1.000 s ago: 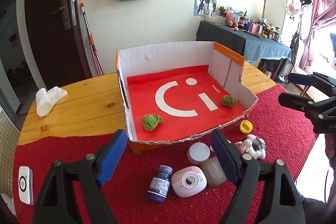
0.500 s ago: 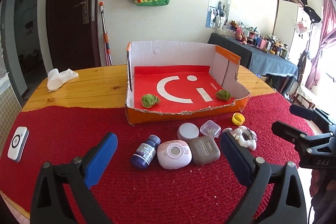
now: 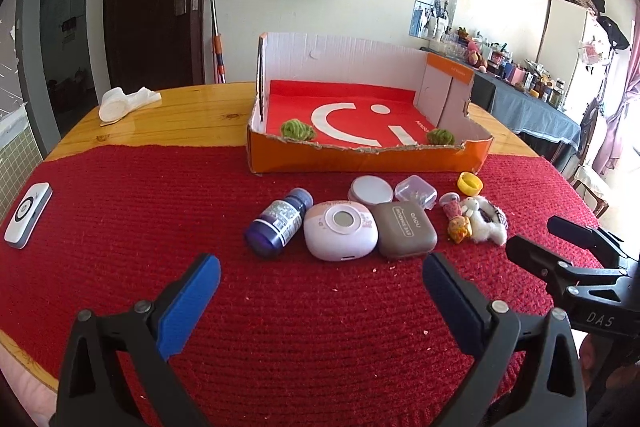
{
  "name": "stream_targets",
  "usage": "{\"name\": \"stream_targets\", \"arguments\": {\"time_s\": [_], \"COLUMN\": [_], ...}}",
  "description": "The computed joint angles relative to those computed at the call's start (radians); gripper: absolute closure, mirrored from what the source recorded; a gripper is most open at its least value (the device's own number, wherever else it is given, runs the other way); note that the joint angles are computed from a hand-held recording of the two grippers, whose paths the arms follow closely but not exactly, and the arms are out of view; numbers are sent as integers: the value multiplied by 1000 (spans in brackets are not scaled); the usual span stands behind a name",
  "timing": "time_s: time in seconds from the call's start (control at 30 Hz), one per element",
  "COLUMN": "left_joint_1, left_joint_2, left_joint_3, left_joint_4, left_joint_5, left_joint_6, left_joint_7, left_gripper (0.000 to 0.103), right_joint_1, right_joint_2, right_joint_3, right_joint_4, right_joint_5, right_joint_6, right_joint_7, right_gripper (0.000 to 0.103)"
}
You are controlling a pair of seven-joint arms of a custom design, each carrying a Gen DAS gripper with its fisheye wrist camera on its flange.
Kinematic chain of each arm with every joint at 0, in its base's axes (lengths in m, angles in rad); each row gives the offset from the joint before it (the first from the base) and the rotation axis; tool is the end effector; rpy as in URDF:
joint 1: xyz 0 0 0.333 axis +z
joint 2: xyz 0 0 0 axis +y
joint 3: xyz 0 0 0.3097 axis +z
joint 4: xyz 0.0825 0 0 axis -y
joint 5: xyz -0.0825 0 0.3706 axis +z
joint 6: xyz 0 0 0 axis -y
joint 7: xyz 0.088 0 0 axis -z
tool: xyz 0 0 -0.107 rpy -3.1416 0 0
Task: Organize objects
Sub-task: 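Withdraw both open grippers from the box back over the table, then grasp the purple bottle with the left gripper while the right grasps the white plush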
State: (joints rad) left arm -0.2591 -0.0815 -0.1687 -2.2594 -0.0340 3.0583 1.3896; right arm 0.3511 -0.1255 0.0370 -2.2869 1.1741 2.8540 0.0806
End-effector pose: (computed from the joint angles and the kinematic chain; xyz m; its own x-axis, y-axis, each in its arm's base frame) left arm 0.4981 -0.2264 0.5038 -0.2838 -0.9466 0.1528 -0.6516 0.0735 -0.7550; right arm 0.4949 0.1489 0.4592 0.7145 -0.6936 0.0918 -0.3869 -0.5010 -0.7742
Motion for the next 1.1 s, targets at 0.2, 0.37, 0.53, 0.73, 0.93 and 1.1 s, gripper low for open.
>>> {"name": "stream_targets", "arguments": {"time_s": [0.2,0.37,0.53,0.73,0.93,1.1], "left_joint_1": [6,13,31,49,82,109], "left_joint_2": [11,27,46,62,90,123], "left_joint_3": [-4,-8,-13,-10,-11,-24], "left_joint_4": [2,19,51,87,140,191], "left_joint_5": [14,7,15,-59,-64,-165], "left_joint_6": [-10,-22,-49,-75,-141,-208], "left_joint_7": [-13,-4,11,103,154,283], "left_gripper": [0,0,0,0,0,1], "right_joint_1": [-7,-14,-23,-46,-66,-79], "right_joint_2": [22,38,60,97,129,153], "right_joint_3": [5,10,15,20,25,30], "right_joint_4": [5,17,37,73,108,134], "right_joint_5": [-47,-86,-143,-270,-386,-465], "right_joint_6": [-3,0,1,-25,-42,-54], "right_joint_7": [43,75,124,228,319,361], "right_gripper": [7,7,7,7,7,7]}}
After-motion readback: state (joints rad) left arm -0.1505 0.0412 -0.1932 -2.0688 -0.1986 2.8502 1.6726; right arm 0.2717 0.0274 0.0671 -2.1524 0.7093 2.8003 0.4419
